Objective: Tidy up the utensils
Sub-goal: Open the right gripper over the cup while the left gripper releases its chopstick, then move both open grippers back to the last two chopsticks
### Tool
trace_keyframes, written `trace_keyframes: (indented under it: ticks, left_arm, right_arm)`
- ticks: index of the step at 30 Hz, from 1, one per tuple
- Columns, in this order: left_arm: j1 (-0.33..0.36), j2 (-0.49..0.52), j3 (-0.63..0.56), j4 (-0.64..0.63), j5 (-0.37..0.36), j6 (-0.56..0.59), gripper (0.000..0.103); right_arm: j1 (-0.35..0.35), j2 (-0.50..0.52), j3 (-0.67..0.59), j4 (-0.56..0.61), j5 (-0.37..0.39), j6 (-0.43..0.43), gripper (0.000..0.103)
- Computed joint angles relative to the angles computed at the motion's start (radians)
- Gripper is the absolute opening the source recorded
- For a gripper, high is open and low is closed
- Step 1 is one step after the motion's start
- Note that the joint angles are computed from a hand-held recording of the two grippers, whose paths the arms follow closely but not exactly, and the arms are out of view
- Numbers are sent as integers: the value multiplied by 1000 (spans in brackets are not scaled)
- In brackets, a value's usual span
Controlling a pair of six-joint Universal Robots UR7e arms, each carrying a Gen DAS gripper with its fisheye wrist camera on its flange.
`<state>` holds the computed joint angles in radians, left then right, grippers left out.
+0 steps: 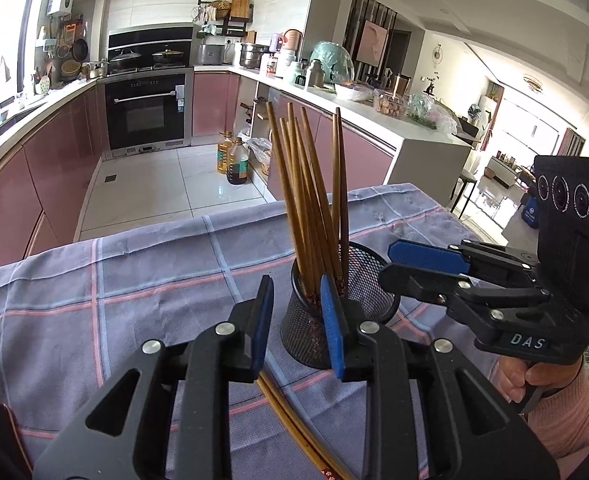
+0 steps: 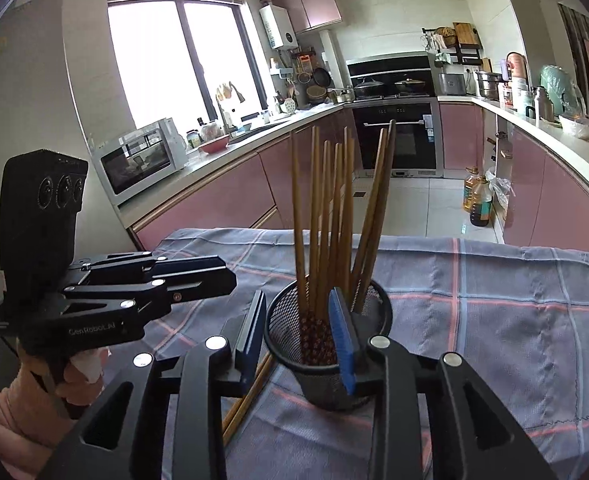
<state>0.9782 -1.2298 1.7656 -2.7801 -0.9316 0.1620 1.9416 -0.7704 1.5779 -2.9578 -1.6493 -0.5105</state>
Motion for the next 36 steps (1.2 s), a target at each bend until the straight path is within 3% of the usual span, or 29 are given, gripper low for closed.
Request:
trace_keyframes:
  ticks: [5,14,24,36]
  left_arm:
    - [-8,-57,89,-24,46,-23,30]
    - [16,-132,233,20,110,-145,33]
    - [26,-172,310,24,105,-235,36]
    - [28,-174,321,35,92,-242,38]
  right_arm:
    - [0,-21,71,29,-7,-30,37]
    - [-7,9,116,101,-66,14,39]
    - [24,47,133,85,-129,10,39]
    - [36,72,127,50,-181,12,38]
